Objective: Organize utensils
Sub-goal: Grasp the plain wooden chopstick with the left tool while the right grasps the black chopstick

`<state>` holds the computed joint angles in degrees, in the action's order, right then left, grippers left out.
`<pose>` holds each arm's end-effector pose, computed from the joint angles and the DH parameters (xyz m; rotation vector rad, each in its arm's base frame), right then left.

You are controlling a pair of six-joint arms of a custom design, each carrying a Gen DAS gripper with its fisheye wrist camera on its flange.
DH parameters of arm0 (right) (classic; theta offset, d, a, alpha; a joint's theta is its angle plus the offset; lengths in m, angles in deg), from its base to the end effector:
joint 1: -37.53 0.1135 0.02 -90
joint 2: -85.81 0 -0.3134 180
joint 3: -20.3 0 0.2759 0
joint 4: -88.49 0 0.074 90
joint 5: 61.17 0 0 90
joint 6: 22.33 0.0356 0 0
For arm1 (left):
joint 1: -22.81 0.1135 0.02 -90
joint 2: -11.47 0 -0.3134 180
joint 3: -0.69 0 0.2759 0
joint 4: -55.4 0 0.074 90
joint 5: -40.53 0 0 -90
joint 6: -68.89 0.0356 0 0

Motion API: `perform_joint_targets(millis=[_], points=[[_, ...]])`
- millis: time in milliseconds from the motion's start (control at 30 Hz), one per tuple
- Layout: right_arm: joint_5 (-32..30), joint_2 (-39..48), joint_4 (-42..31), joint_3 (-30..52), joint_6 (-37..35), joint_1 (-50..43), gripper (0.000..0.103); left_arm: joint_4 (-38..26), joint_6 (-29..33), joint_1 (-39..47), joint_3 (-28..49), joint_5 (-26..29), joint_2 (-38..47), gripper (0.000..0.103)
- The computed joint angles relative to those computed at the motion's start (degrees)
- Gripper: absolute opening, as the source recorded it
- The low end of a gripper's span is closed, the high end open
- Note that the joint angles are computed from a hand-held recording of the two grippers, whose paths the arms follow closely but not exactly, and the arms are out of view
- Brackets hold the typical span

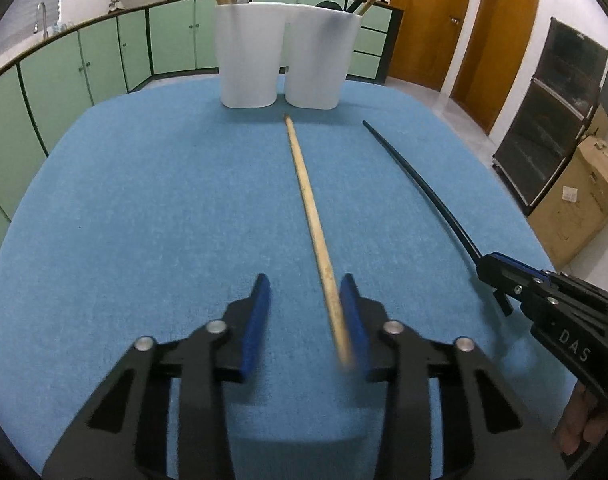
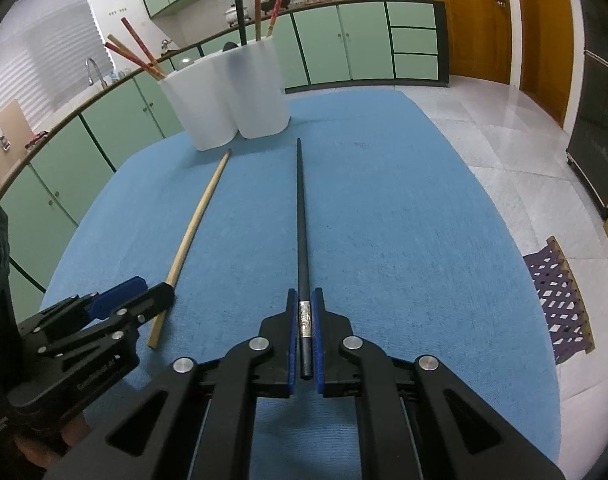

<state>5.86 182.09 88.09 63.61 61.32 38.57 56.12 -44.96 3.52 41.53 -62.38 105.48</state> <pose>0.2838 0.0190 0.1191 -0.3223 2.4339 0.4596 0.2608 -0.0829 0.1191 -0.1918 2.4471 -0.0485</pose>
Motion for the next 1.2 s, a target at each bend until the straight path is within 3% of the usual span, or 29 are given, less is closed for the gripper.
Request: perform_joint_targets(millis=[133, 500, 667, 767, 833, 1000, 1200], points=[[0.27, 0.20, -0.04, 0.12, 0.39, 0.63, 0.007, -1.42, 0.54, -0.63, 0.90, -1.04, 0.41, 0.007], [1.95, 2.66, 0.17, 2.25, 2.81, 2.85, 0.007, -4.14, -0.83, 3.69, -2.84, -3.86, -4.82, 0.006], [3.25, 4.58, -0.02, 4.55, 2.29, 4.74, 0.007, -2.62, 1.14, 7.70, -2.48, -2.03, -3.94, 0.006], [2.68, 3.78, 0.73, 3.56, 0.80, 4.39, 0.013, -2.36, 1.75, 8.33, -2.70, -0.74, -4.34, 0.016], [3.09, 2.10, 1.22, 1.79, -0.76, 3.92, 0.019, -1.51, 2.09, 8.36, -3.99, -0.44, -5.32, 0.039], [0.98, -1.00, 0.13, -2.71, -5.80, 1.61, 0.022, -0.57, 2.31, 8.44, -7.61, 0.75, -8.64, 0.039], [2.09, -1.96, 2.89, -4.78, -3.97, 2.16, 0.024, -1.04, 1.64, 6.31, -8.69, -1.57, -9.69, 0.038]])
